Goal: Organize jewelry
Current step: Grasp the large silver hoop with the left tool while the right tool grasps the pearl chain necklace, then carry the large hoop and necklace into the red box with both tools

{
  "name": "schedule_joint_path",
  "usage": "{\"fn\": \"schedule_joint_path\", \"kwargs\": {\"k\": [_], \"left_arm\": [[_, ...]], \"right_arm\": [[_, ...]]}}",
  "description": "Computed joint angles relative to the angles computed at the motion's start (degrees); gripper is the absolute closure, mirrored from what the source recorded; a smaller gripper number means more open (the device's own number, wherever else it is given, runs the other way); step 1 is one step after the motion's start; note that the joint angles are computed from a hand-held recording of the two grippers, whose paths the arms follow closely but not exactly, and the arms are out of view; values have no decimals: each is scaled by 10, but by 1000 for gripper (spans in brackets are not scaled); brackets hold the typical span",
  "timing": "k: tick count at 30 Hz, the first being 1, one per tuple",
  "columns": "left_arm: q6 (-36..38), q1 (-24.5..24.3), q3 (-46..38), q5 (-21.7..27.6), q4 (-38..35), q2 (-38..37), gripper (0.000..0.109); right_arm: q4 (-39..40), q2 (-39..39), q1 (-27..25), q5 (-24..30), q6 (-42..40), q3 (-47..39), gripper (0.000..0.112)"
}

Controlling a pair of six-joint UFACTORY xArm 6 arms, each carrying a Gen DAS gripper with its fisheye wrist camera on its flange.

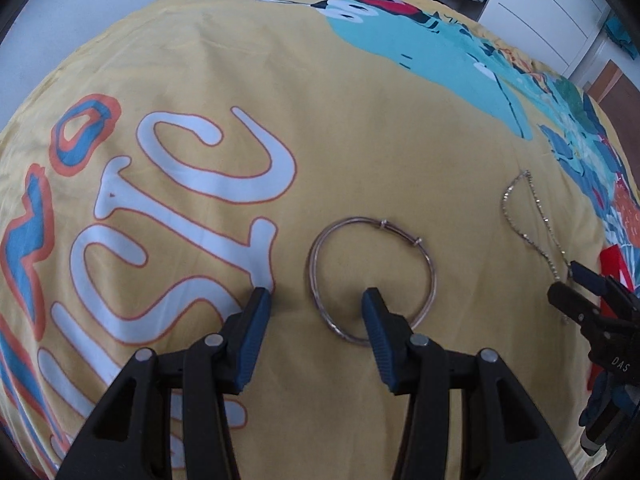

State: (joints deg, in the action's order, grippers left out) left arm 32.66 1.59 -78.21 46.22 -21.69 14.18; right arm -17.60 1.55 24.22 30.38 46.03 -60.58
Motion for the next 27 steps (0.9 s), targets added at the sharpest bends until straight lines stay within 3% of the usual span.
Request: {"fn": "schedule_joint_path", "kwargs": {"k": [6, 11, 17, 20, 27], "left_arm": [[12, -16, 5, -44, 11, 10, 64], [23, -22, 22, -74, 11, 4, 72], [41, -33, 71, -96, 31, -33, 92], [51, -31, 77, -71, 15, -45, 103], [64, -22, 142, -78, 12, -115, 104]], "right_arm": [[-16, 25, -11, -10, 0, -12, 36], [-31, 22, -15, -7, 15, -6, 61], [15, 6, -7, 10, -25, 4, 103], [24, -10, 4, 17, -23, 18, 105], [-8, -71, 47, 17, 50, 64, 108]]}}
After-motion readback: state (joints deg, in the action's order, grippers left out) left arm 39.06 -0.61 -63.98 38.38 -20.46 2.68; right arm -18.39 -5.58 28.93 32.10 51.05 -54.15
